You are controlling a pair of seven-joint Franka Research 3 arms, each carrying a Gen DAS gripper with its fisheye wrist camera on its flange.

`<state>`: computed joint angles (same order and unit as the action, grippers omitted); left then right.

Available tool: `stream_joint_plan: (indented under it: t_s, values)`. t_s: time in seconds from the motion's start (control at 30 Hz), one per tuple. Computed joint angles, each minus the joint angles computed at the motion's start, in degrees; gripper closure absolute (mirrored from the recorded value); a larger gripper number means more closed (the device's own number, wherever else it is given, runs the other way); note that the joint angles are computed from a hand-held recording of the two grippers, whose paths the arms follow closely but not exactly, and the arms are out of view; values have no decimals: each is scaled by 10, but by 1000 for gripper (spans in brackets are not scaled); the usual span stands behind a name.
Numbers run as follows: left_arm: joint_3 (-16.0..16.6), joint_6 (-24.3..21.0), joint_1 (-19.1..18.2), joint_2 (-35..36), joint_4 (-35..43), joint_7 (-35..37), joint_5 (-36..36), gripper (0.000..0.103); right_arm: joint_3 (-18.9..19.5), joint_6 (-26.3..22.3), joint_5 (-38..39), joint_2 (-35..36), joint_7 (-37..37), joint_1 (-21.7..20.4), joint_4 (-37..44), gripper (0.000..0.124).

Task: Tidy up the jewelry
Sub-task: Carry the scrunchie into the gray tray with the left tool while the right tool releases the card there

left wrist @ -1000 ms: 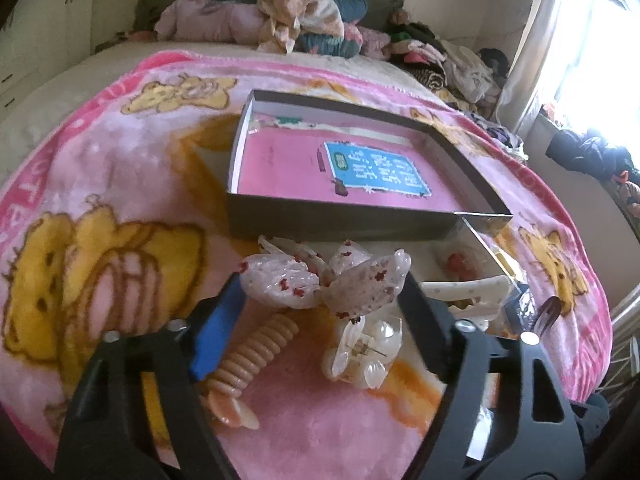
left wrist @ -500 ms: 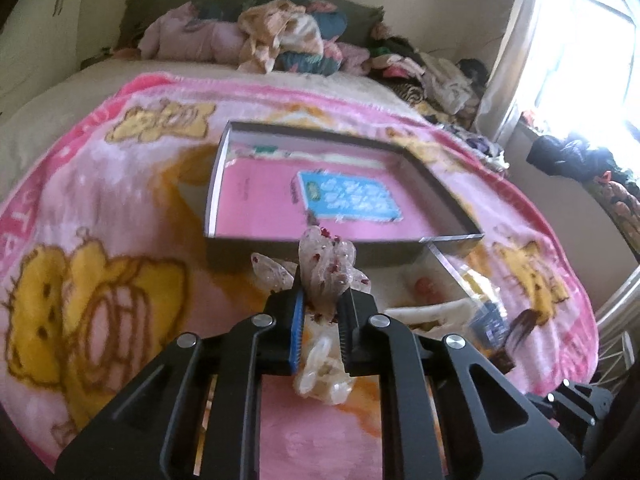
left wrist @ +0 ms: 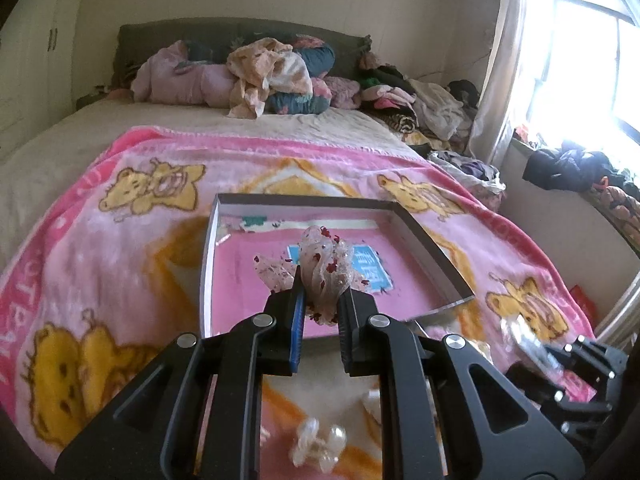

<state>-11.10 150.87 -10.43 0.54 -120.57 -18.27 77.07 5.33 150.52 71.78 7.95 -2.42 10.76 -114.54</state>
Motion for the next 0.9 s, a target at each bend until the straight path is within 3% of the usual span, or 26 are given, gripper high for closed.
stream_joint_plan:
  t_s: [0.3, 0.57, 0.9]
  values:
    - [14, -6, 3, 38, 33, 28, -25, 95, 16, 27, -31, 73, 50, -2, 93, 91]
    - [31, 4, 1, 72, 58, 52, -42, 95, 29, 57, -148, 158, 172, -1, 183, 91]
    - [46, 13, -4, 98, 69, 79, -69, 95, 35, 49, -302, 247, 331, 0, 280, 91]
